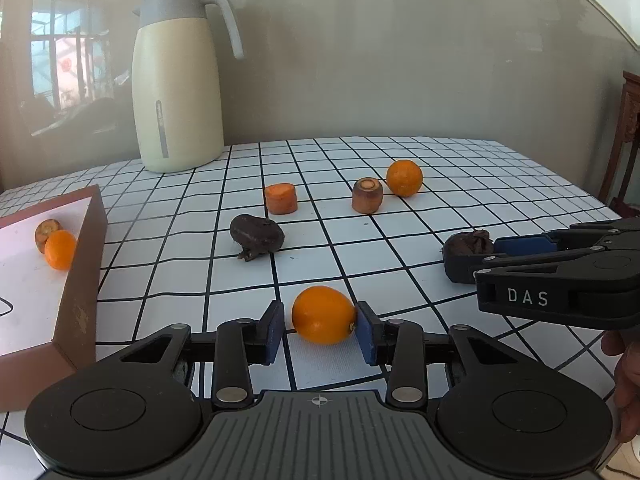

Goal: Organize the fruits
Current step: 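Grasp a mandarin with the left tool while the right tool grasps a dark brown fruit, then carry the mandarin with the left tool while the right carries the dark fruit to the box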

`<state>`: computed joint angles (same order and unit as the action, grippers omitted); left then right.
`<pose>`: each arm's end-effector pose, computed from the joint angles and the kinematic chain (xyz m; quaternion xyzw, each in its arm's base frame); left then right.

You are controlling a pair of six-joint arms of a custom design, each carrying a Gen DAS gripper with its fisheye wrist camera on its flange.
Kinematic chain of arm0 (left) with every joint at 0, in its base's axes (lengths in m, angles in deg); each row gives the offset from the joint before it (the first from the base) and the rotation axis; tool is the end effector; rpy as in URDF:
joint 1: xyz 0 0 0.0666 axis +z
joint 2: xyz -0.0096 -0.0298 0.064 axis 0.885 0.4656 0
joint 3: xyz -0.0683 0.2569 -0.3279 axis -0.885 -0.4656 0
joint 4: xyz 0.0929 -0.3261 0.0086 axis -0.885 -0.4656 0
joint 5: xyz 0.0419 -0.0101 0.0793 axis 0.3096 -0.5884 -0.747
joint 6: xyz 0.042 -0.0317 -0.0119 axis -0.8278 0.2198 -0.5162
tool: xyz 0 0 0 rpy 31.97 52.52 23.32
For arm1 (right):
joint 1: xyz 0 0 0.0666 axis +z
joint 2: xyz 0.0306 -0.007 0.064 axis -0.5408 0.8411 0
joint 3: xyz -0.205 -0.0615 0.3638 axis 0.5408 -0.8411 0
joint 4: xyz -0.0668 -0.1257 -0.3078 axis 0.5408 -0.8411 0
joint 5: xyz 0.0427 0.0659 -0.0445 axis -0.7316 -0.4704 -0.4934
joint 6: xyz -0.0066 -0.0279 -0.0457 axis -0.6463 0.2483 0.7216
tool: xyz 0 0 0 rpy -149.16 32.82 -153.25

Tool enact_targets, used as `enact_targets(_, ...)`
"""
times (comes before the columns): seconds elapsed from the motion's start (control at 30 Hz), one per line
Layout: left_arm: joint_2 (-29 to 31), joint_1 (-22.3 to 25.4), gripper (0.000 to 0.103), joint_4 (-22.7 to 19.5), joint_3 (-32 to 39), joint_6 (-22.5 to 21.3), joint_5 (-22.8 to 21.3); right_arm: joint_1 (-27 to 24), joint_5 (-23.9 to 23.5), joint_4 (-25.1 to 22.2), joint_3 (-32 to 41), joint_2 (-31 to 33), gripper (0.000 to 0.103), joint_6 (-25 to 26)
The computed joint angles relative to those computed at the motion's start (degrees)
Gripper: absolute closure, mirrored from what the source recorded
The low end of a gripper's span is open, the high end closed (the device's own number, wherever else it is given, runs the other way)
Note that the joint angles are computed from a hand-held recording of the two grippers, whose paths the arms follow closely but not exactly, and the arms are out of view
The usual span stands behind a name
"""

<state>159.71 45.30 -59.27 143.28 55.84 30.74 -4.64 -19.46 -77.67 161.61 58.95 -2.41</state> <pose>0.5393 -0.1595 0.3811 0.0620 0.8792 -0.0239 0.4718 0.5720 0.2947 0.3777 -0.0933 0.8787 0.0363 0.4668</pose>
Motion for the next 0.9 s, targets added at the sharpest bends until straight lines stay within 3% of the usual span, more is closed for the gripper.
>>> enact_targets(0.13, 0.07, -0.15, 0.069, 0.31, -0.01, -0.19, 0.05, -0.07, -0.2, -0.76, 0.97, 0.52, 0.069, -0.18)
enact_targets(0.43, -1.05, 0.23, 0.069, 0.86, -0.95, -0.27, 1.27, -0.21, 0.1, 0.12, -0.19, -0.57, 0.069, -0.75)
enact_targets(0.9, -8.07, 3.15, 0.069, 2.88, -6.02, -3.01, 1.94, 2.08, 1.06, 3.48, -3.52, -5.16, 0.069, 1.41)
